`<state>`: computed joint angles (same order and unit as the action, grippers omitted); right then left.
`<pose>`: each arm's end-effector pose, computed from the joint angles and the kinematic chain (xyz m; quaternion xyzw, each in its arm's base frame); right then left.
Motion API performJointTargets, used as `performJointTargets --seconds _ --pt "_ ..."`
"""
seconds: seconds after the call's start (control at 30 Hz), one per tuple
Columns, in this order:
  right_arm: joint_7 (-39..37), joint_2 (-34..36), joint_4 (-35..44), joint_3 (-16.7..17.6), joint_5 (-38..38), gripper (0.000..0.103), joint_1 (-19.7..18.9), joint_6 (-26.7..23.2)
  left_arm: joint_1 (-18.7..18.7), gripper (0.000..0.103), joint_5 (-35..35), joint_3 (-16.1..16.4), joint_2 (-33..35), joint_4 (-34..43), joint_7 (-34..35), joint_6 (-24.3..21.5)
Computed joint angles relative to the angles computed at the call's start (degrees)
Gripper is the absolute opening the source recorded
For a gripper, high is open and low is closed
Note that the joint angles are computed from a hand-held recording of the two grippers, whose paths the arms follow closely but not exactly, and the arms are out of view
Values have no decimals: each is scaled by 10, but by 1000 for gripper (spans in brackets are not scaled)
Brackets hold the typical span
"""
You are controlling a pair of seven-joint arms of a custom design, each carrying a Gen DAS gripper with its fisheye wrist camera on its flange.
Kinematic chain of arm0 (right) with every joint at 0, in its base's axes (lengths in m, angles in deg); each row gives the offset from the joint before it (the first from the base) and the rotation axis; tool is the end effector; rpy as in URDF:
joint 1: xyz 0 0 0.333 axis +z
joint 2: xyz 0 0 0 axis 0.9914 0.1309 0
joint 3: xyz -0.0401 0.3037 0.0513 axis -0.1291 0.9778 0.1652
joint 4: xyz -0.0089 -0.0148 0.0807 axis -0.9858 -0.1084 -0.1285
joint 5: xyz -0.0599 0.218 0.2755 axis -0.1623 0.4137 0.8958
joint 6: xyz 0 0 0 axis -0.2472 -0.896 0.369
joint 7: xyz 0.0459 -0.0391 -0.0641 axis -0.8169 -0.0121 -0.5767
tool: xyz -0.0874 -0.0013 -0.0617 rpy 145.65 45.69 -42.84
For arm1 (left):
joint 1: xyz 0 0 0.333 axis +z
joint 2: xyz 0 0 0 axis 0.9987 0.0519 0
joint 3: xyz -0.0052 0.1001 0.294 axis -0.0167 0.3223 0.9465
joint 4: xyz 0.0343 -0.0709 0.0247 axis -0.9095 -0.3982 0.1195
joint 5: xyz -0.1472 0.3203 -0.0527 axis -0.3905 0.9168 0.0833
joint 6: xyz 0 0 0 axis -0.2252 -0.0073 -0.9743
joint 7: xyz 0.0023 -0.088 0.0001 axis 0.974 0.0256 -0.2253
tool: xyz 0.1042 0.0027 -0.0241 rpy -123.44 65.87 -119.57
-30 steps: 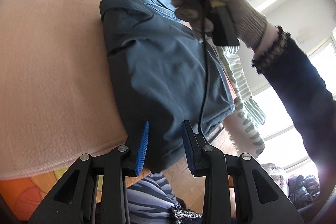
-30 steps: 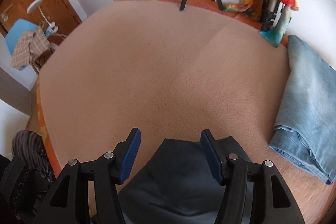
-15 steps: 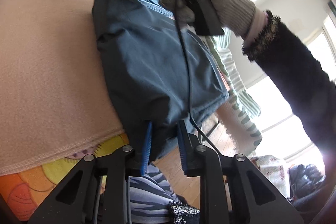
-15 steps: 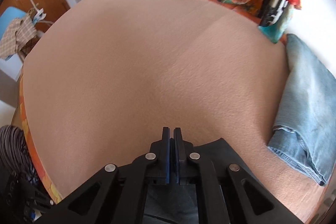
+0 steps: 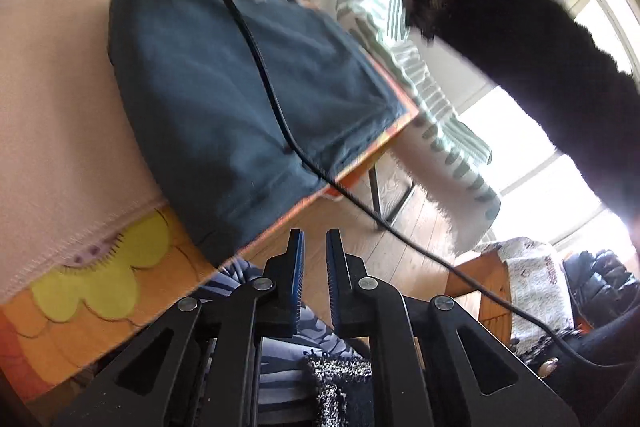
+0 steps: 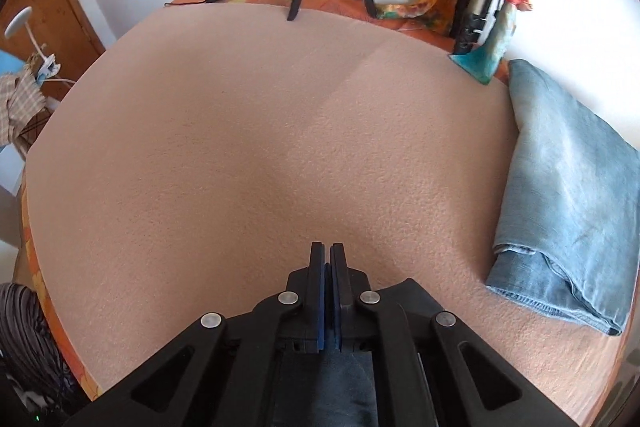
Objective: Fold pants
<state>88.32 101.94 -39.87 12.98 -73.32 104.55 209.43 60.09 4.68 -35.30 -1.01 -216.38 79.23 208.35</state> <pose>0.5922 0.2993 0.4555 -0.8290 0.5115 -0.1047 0.2005 0.3053 -0.2620 0.4085 0.3918 -0.8110 0.3989 0.1721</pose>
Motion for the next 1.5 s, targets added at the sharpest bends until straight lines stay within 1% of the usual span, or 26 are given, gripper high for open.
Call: performJointTargets --seconds 0.03,0.07,0.1,0.17,0.23,0.27,0.3,0.33,0.37,0.4,0.43,0.47,0.5,0.53,0.6,0.63,0.73,0.83,0.87,0.97,1.13,1.23,1.3,1.4,1.43,1.5 --pt "-1 -8 -9 4 17 15 -7 5 4 9 -5 6 -8 -1 0 -1" --pt "4 -24 -29 5 27 27 -11 24 8 9 -10 12 -17 -1 0 -1" --pt "12 -43 -53 3 32 32 -12 46 13 10 -11 18 -23 0 -1 -4" --pt "7 -88 -103 9 63 34 -25 80 26 13 -1 28 -30 4 -5 -7" --pt "-4 -144 -167 15 109 42 -37 120 38 29 7 35 -30 12 -7 -3" --pt "-11 -168 -196 15 130 53 -40 138 44 33 4 38 -30 17 -8 4" --pt "-15 -195 -228 14 149 61 -41 158 50 39 0 44 -27 22 -10 7" --pt "-11 -224 -262 10 157 63 -40 178 56 46 -4 50 -23 30 -11 6" --pt "5 -255 -298 6 149 64 -41 192 63 51 -10 54 -17 38 -12 8" --pt "21 -277 -325 2 138 67 -43 200 68 60 -13 53 -10 46 -18 14" --pt "39 -308 -362 -2 125 69 -49 209 75 61 -11 54 -2 55 -26 17" --pt "47 -322 -381 -7 121 74 -52 213 80 61 -12 57 10 65 -28 14" --pt "51 -340 -405 -15 121 78 -55 214 81 61 -13 52 21 75 -32 18" --pt "61 -358 -427 -21 117 80 -61 212 85 61 -4 50 32 85 -39 20" --pt "85 -379 -458 -29 106 82 -80 204 92 61 6 52 57 103 -44 5" --pt "90 -390 -473 -38 110 83 -84 198 97 61 17 52 66 113 -55 -3" --pt "41 -409 -507 -93 180 83 -54 187 101 61 30 40 108 143 -76 -7" --pt "-51 -404 -518 -152 301 83 -4 186 101 61 39 25 141 166 -107 -8" --pt "-82 -402 -518 -167 344 84 11 181 101 61 45 20 148 170 -119 -5" --pt "-163 -386 -511 -196 437 84 32 152 100 61 55 11 166 180 -137 0" --pt "-293 -374 -508 -214 568 85 45 116 106 61 59 5 187 194 -157 1" --pt "-341 -364 -503 -214 621 85 36 92 109 61 71 1 200 206 -168 3" --pt "-378 -364 -503 -210 654 89 29 82 112 61 74 0 204 209 -167 -1" --pt "-436 -362 -502 -210 706 89 16 51 118 61 66 -1 213 217 -162 -13" --pt "-465 -358 -500 -216 735 89 13 23 120 61 63 -1 216 219 -161 -19" --pt "-499 -355 -501 -207 768 88 4 19 127 61 49 1 222 225 -158 -32"
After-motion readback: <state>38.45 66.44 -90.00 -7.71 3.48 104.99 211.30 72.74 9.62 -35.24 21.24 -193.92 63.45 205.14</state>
